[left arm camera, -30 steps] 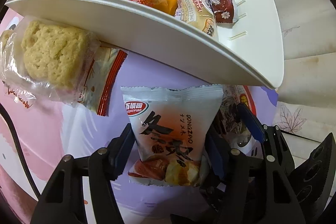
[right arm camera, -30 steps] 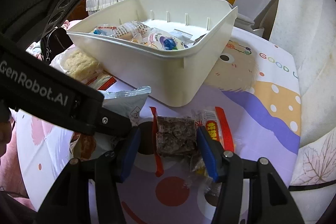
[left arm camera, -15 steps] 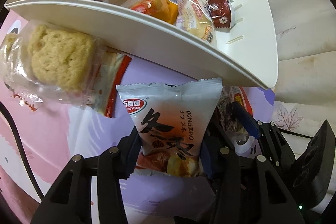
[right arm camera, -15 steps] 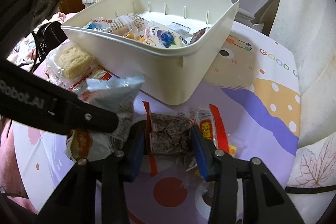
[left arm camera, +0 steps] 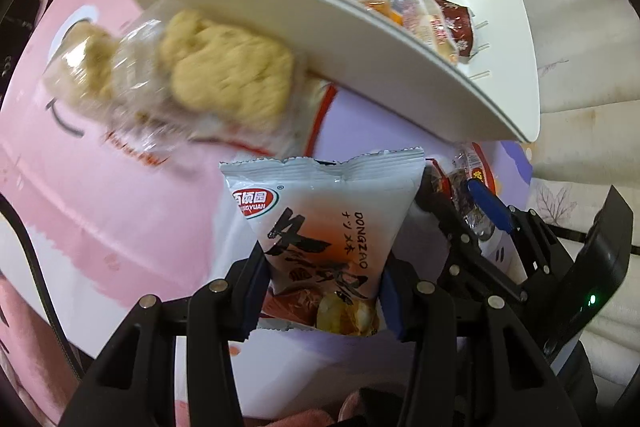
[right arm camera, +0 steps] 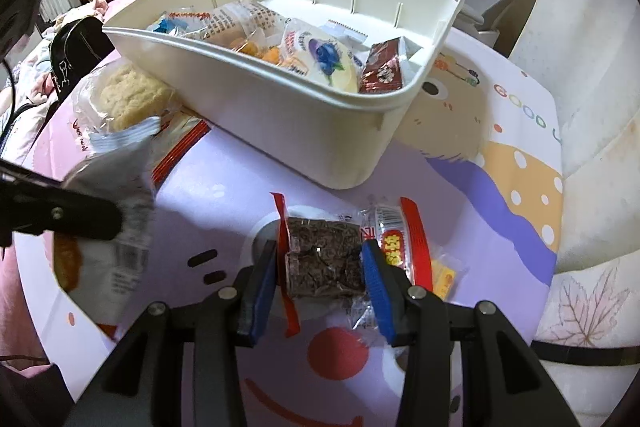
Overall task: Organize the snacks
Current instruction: 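Carry the pastry packet and chocolate bar into the white tray and release both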
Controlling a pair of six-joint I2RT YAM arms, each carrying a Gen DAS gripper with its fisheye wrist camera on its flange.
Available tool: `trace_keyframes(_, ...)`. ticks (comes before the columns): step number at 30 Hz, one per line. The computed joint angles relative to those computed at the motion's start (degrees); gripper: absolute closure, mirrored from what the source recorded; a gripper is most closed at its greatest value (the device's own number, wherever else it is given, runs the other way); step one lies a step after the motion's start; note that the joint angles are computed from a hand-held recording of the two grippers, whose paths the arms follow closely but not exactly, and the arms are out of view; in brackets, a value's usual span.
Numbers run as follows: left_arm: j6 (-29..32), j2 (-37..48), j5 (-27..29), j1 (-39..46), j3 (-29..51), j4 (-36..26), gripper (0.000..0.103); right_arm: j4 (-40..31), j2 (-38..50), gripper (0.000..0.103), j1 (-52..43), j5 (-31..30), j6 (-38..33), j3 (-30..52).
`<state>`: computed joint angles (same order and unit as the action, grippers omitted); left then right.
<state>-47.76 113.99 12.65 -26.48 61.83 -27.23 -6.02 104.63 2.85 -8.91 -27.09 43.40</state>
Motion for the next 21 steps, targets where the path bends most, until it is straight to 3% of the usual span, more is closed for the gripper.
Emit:
trace_keyframes(6, 3.6, -7.0, 0.3, 2.6, -5.2, -3.3, 0.056, -3.3, -2.6, 0.060, 3.6, 3.5, 3.4, -1.8)
trace_keyframes(13, 9.6, -15.4, 0.8, 8.0, -9.6, -10.2, 0.056, -8.1, -6.5, 0.060, 8.1, 2.5, 8.7, -3.9)
trace_keyframes(21, 23.3, -17.2, 1.7, 17.1, -3.0, -19.8, 0.056, -13.5, -11.4, 0.060, 15.7, 3.2, 16.4, -3.0)
